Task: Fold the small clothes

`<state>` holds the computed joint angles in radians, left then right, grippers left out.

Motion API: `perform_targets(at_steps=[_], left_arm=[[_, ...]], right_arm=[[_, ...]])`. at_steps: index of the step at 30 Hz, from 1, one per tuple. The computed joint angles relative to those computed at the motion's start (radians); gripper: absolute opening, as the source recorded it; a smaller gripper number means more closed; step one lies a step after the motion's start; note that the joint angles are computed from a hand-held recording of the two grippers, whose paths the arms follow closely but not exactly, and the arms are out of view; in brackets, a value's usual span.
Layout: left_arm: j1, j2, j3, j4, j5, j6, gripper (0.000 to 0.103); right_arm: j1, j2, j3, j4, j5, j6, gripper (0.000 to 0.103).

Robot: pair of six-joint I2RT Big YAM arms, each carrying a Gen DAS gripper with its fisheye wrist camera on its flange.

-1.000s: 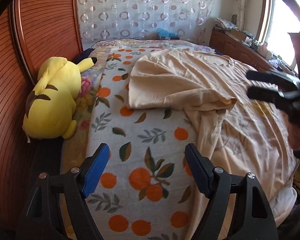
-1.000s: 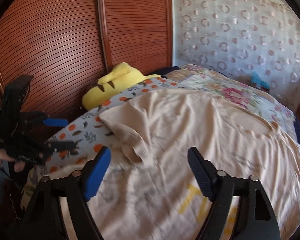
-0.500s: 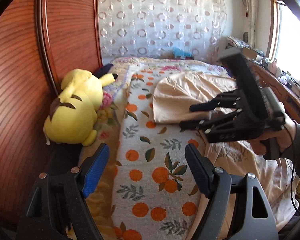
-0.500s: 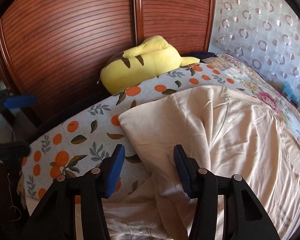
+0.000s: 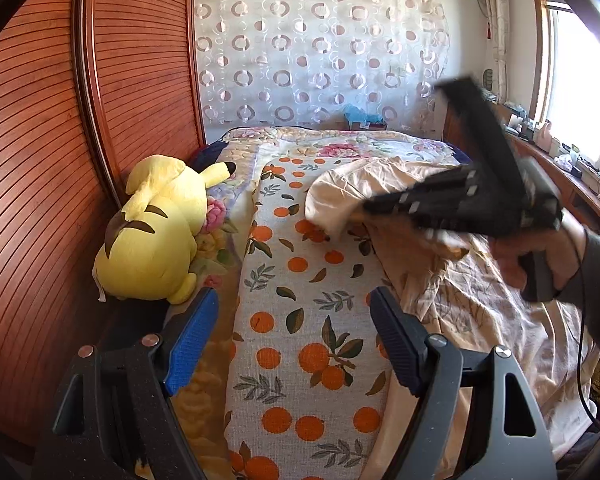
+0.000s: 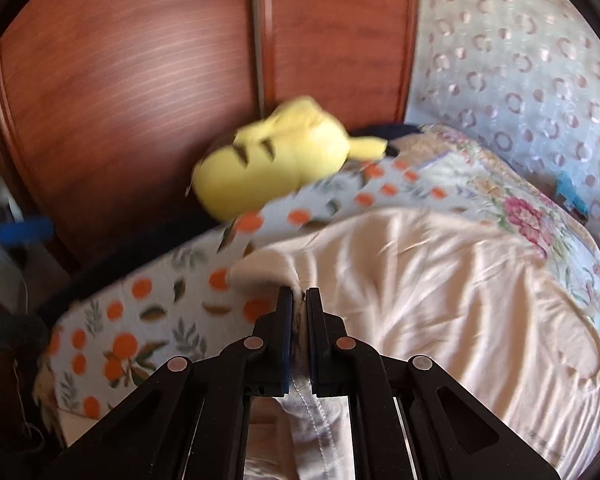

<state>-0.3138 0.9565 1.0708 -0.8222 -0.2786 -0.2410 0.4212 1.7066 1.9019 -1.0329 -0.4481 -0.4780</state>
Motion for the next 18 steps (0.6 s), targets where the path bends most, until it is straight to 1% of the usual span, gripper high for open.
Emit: perform_targets(at_steps=[2, 5, 7, 8, 11, 13, 14, 16, 17, 18], left_arm=[[-0.008, 0.002, 0.003, -0.002, -0.008, 0.0, 0.079], [-0.017, 0.003, 0.005, -0.002, -0.013, -0.003, 0.079], [-0.023, 0.008, 0.008, -0.003, -0.015, -0.003, 0.079], [-0.025, 0.01, 0.008, 0.0, -0.018, -0.003, 0.079], [-0.031, 0.02, 0.007, 0.005, -0.011, -0.004, 0.079], [-0.036, 0.032, 0.008, 0.009, 0.002, -0.011, 0.079], [-0.039, 0.04, 0.008, 0.012, 0.009, -0.014, 0.079], [-0.048, 0.058, 0.008, 0.018, 0.023, -0.018, 0.079], [-0.054, 0.07, 0.012, 0.019, 0.031, -0.02, 0.079], [-0.06, 0.084, 0.015, 0.02, 0.042, -0.023, 0.079]], right_arm=[[-0.024, -0.002, 0.011, 0.03, 0.001, 0.033, 0.006], [-0.064, 0.014, 0.045, 0.052, 0.036, 0.106, 0.006], [-0.094, 0.031, 0.069, 0.042, 0.065, 0.154, 0.006], [-0.103, 0.039, 0.078, 0.033, 0.092, 0.169, 0.006], [-0.117, 0.061, 0.09, 0.0, 0.19, 0.186, 0.006], [-0.118, 0.072, 0.089, -0.02, 0.224, 0.188, 0.006], [-0.119, 0.075, 0.085, -0.02, 0.231, 0.188, 0.008], [-0.115, 0.052, 0.045, 0.012, 0.27, 0.185, 0.025], [-0.118, 0.043, 0.031, 0.029, 0.266, 0.182, 0.028], [-0.118, 0.04, 0.03, 0.033, 0.25, 0.182, 0.034]])
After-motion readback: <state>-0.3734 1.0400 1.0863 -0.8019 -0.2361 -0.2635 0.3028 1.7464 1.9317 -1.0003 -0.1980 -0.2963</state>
